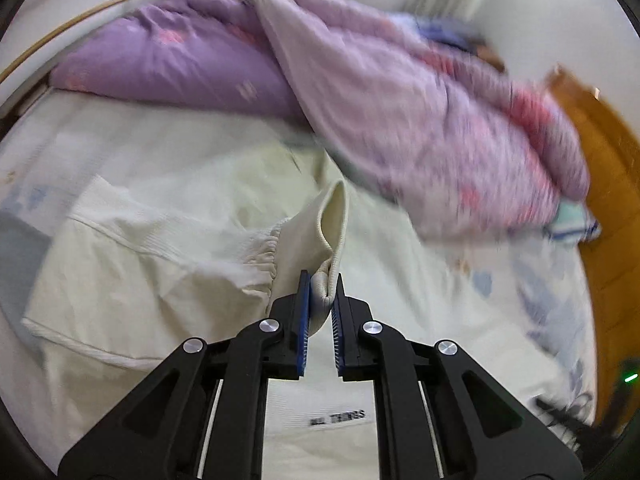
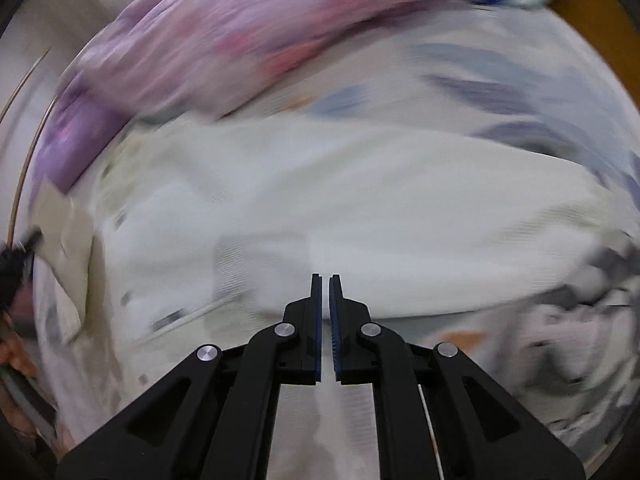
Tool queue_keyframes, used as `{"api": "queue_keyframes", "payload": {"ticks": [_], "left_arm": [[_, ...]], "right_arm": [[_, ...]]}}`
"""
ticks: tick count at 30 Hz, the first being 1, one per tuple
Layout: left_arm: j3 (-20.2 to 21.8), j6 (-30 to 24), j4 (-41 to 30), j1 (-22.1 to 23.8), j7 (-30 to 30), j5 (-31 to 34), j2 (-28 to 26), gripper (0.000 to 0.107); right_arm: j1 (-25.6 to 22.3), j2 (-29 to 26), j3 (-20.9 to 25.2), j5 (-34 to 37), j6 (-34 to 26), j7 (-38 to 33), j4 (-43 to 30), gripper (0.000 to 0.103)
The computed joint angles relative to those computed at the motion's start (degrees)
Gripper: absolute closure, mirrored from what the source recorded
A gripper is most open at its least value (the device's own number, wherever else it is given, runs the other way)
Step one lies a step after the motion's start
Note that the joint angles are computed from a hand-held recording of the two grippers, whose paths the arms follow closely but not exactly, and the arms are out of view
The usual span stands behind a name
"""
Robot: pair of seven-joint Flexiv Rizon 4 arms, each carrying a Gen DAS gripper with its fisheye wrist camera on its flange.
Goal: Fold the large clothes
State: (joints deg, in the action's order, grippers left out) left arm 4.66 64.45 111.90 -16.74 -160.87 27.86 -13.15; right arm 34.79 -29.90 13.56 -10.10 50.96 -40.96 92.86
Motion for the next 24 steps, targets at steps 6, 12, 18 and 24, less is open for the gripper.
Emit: {"api": "queue_keyframes", "payload": {"ticks": [6,12,18,24], "left_arm": [[-0.5,-3.5,-7.8,-2.7,2.9,-3.7,-10.2,0.097],[0.1,-3.8,-12.1,-5.2,6.8,-6.6,-14.5,0.097],[-2.5,-3.8,-14.7,-4.4,15.4,-13.3,-19.2,0.086],[-4.9,-1.0,-13.6,-4.0,24.4,-21.6,-21.2,0.059]], "right_arm": [[-5.0,5.2,-4.9,-1.6,1.2,8.2,7.1,0.097],[-10.6,3.7,-4.4,2.5,-2.8,10.0,5.7,0.085],[-14.5,1.7,-5.7,3.4,-6.4,10.8,2.3,0.047],[-17.1,-3.9,-6.4,4.6,-13.2,8.6,-4.9,0.047]]}}
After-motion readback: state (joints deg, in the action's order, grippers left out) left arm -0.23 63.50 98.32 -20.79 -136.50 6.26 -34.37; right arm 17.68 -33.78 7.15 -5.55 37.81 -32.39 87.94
